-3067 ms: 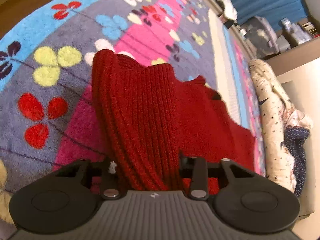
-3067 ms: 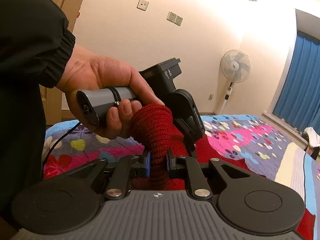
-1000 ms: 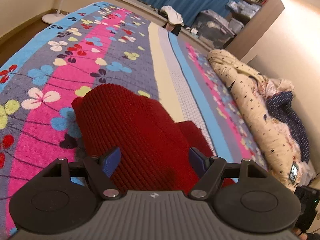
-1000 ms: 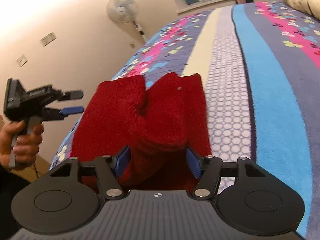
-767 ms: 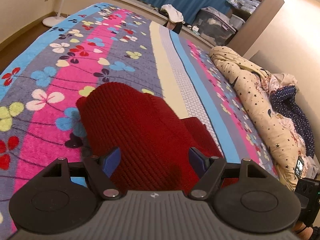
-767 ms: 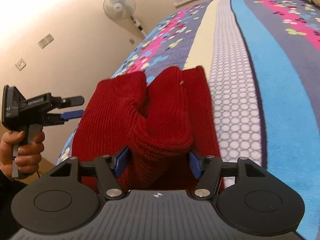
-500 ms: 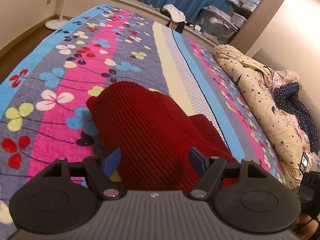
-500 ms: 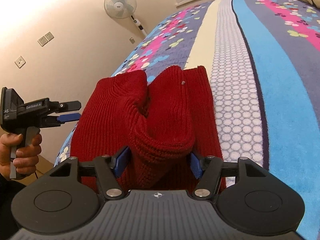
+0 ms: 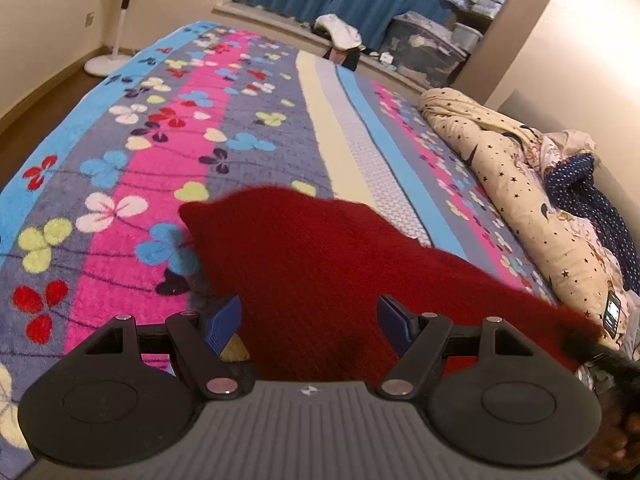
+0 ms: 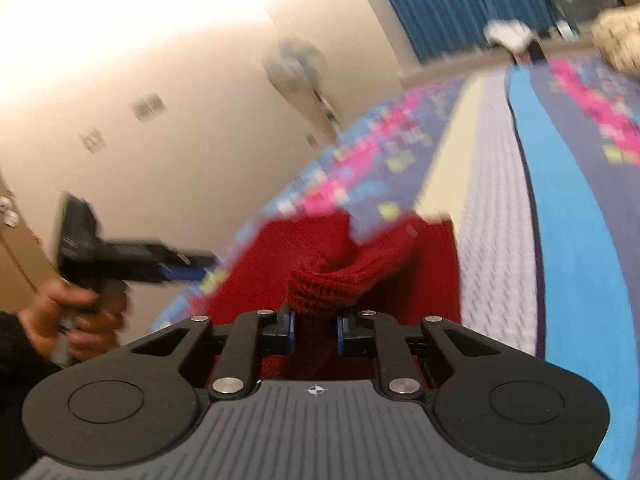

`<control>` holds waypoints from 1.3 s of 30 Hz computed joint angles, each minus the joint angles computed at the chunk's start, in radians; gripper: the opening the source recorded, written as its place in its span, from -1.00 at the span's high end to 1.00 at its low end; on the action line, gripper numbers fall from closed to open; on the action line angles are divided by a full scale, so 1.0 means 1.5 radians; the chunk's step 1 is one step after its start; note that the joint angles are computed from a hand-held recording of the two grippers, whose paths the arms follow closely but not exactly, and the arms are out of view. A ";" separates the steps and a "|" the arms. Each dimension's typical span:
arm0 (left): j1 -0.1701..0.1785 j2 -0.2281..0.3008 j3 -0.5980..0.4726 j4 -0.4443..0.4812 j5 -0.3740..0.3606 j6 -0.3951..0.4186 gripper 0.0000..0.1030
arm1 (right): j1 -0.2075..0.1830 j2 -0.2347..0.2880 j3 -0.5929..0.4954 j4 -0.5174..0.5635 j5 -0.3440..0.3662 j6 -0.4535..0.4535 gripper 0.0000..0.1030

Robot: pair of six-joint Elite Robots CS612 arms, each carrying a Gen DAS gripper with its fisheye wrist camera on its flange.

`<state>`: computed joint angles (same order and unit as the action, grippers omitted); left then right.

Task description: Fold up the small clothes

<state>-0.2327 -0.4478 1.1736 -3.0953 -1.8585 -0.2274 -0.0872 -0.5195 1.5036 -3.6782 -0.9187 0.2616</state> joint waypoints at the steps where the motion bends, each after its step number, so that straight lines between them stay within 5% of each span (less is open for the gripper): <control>1: 0.000 -0.001 0.003 -0.009 -0.004 0.004 -0.53 | -0.002 -0.002 0.007 -0.031 0.000 0.006 0.67; 4: 0.002 -0.003 0.010 -0.035 -0.029 0.021 -0.53 | -0.009 -0.016 0.032 -0.040 -0.040 0.016 0.68; 7: 0.001 -0.002 0.007 -0.033 -0.045 0.045 -0.53 | -0.017 -0.028 0.038 0.149 -0.074 0.010 0.64; 10: -0.004 0.000 -0.001 -0.007 -0.043 0.077 -0.53 | -0.018 -0.026 0.027 0.290 -0.076 -0.004 0.31; 14: -0.007 0.006 -0.010 0.007 -0.070 0.111 -0.53 | -0.017 -0.027 0.033 0.234 -0.103 -0.005 -0.13; 21: -0.020 0.003 -0.007 0.109 -0.140 0.278 -0.52 | -0.019 -0.017 0.023 0.247 -0.077 0.047 -0.20; 25: -0.043 -0.002 0.026 0.099 -0.056 0.413 -0.56 | -0.010 -0.013 0.013 0.243 -0.094 0.049 -0.17; 27: -0.051 0.000 0.037 0.079 -0.020 0.431 -0.58 | -0.005 -0.013 0.012 0.232 -0.108 0.042 0.04; 28: -0.053 0.002 0.041 0.066 -0.015 0.426 -0.59 | -0.003 -0.013 0.009 0.229 -0.110 0.033 0.29; 31: -0.056 0.004 0.046 0.038 0.001 0.372 -0.60 | 0.012 -0.021 0.009 0.227 -0.160 -0.018 0.47; 36: -0.079 -0.018 0.089 -0.014 0.106 0.253 -0.52 | 0.022 -0.030 0.005 0.258 -0.217 -0.037 0.52; 39: -0.090 -0.037 0.117 -0.036 0.144 0.191 -0.21 | 0.021 -0.031 -0.009 0.337 -0.227 -0.020 0.51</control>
<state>-0.3682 -0.5034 1.3499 -3.1495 -1.6423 0.0590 -0.0550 -0.5659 1.4897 -3.1730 -1.2588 0.2319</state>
